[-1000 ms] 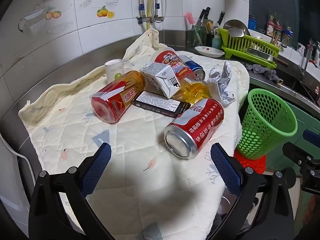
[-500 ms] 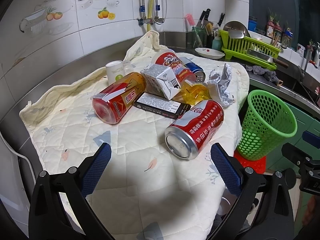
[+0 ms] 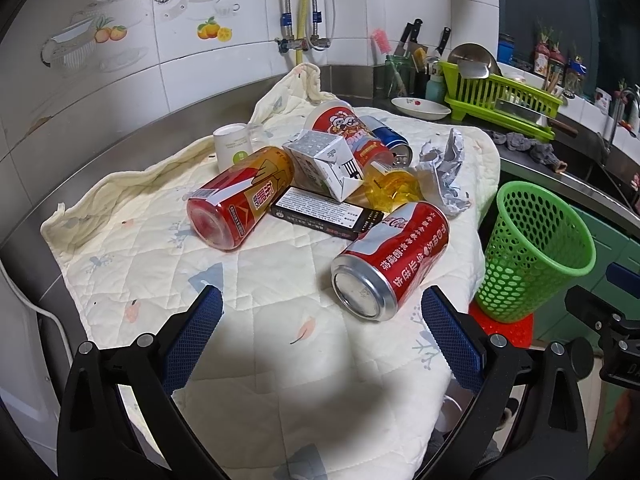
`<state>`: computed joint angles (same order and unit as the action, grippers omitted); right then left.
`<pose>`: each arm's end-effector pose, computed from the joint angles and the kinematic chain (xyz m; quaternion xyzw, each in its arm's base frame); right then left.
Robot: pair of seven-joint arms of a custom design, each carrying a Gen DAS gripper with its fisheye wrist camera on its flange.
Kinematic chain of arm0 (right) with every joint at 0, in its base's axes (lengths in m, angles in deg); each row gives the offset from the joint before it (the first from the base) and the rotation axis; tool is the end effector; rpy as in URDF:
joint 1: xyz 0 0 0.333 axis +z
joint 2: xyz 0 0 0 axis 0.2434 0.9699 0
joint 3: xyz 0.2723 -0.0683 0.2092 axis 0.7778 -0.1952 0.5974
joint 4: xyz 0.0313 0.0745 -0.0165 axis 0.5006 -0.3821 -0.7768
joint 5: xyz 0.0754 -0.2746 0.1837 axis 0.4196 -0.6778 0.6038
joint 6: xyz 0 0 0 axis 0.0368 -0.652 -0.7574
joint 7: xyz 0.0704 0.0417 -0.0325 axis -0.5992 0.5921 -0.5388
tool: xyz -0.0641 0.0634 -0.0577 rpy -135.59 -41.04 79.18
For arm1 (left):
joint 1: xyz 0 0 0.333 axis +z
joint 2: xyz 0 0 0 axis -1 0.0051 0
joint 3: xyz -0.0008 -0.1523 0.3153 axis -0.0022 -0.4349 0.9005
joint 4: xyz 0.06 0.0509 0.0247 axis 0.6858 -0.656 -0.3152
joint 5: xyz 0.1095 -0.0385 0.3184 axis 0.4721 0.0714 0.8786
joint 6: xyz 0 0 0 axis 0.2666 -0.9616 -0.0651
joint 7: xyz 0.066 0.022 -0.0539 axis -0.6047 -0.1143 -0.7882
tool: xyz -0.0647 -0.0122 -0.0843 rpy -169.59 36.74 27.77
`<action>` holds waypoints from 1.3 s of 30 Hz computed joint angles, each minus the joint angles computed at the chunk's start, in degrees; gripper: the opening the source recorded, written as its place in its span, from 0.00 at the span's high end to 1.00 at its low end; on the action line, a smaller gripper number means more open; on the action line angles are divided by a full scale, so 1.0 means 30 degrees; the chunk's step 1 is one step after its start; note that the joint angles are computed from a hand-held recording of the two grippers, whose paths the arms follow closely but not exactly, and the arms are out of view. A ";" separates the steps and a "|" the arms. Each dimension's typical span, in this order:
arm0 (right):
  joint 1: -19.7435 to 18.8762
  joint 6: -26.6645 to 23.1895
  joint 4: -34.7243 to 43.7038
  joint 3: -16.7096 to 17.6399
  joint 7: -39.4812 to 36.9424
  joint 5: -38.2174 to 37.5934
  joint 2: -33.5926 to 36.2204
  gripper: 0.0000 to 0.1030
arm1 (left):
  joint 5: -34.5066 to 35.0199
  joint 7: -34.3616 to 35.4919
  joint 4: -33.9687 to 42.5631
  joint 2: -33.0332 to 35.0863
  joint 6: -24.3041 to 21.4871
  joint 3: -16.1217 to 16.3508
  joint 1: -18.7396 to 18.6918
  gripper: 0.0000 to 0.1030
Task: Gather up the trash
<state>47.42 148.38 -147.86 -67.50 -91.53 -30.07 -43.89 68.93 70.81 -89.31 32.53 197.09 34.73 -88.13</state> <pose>0.4396 0.3701 0.4816 -0.5326 0.7461 -0.2958 0.2686 0.5153 -0.1474 0.4790 -0.5203 0.7424 -0.3324 0.2601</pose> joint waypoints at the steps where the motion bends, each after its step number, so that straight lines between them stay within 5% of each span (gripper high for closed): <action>1: -0.0004 0.0031 -0.0028 -0.0008 0.0029 -0.0030 -0.0015 0.06 | -0.0402 0.0326 -0.0052 -0.0017 0.0047 0.0529 -0.0566 0.05; 12: -0.0046 0.0173 -0.0095 -0.0013 0.0027 -0.0053 -0.0037 0.06 | -0.0376 0.0392 0.0074 0.0101 -0.0049 -0.0614 0.0557 0.05; 26: -0.0129 0.0456 -0.0091 -0.0062 -0.0019 -0.0113 0.0004 0.06 | -0.0358 0.0357 0.0190 0.0185 -0.0138 -0.0491 0.0368 0.05; 30: -0.0318 0.0934 0.0028 -0.0184 -0.0269 -0.0143 0.0108 0.06 | 0.0206 -0.0132 0.0351 0.0206 -0.0138 0.0628 -0.0650 0.05; 39: -0.0912 0.2342 0.0572 -0.0605 -0.1525 -0.0157 0.0597 0.06 | -0.2122 0.2145 0.1166 0.0805 -0.0876 -0.2676 0.2241 0.05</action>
